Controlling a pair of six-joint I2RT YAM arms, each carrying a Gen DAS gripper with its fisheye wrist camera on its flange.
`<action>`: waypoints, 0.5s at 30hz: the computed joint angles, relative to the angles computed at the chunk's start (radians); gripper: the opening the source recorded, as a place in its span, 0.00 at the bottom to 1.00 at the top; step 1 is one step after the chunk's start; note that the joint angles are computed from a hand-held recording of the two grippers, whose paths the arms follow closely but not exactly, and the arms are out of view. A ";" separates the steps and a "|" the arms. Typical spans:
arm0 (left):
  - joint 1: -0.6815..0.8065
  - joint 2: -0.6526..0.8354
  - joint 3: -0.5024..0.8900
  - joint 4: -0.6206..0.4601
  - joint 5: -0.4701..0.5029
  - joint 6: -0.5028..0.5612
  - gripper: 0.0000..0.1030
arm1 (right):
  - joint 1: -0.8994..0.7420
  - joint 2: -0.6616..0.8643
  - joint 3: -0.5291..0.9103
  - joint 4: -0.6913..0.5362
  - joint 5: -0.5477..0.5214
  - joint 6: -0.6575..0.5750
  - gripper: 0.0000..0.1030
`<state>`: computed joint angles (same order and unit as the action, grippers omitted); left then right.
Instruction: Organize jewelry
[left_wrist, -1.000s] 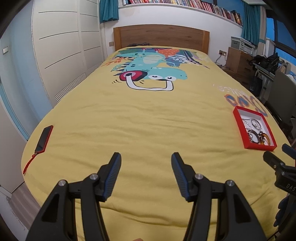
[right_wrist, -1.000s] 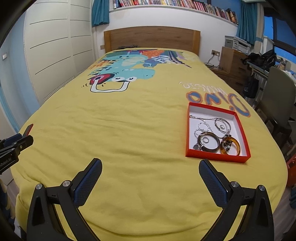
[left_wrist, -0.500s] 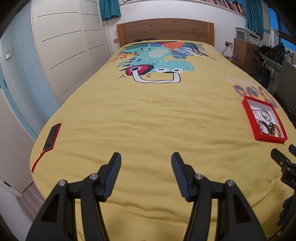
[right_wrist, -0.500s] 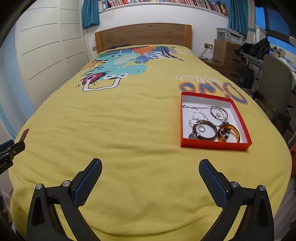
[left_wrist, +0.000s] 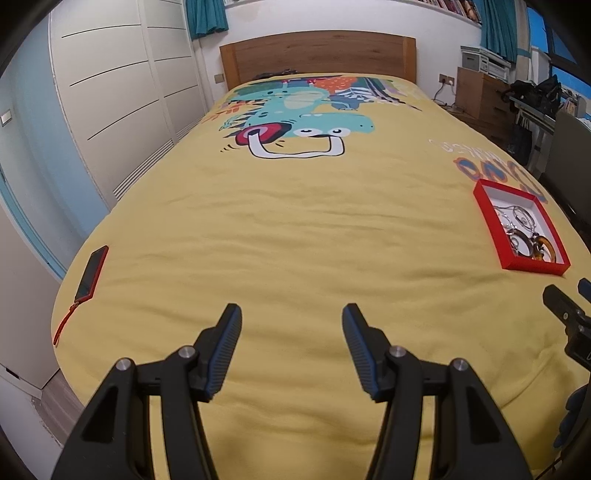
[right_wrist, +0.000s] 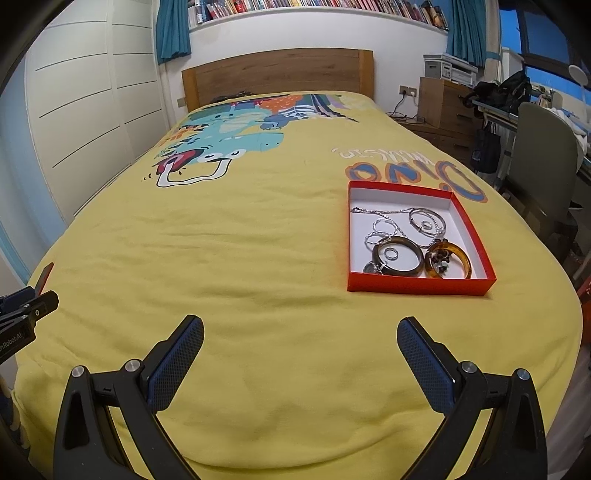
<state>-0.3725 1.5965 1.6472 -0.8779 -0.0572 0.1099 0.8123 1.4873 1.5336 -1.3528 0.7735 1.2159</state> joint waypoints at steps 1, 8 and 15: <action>-0.002 -0.005 -0.006 0.003 0.000 -0.001 0.53 | 0.002 -0.001 0.000 -0.003 0.002 0.000 0.99; -0.008 -0.014 -0.030 0.015 0.025 -0.012 0.54 | 0.014 -0.004 0.014 -0.033 0.013 0.004 0.99; -0.039 -0.015 -0.044 0.021 0.002 -0.016 0.59 | 0.028 -0.018 0.013 -0.063 0.031 0.004 0.99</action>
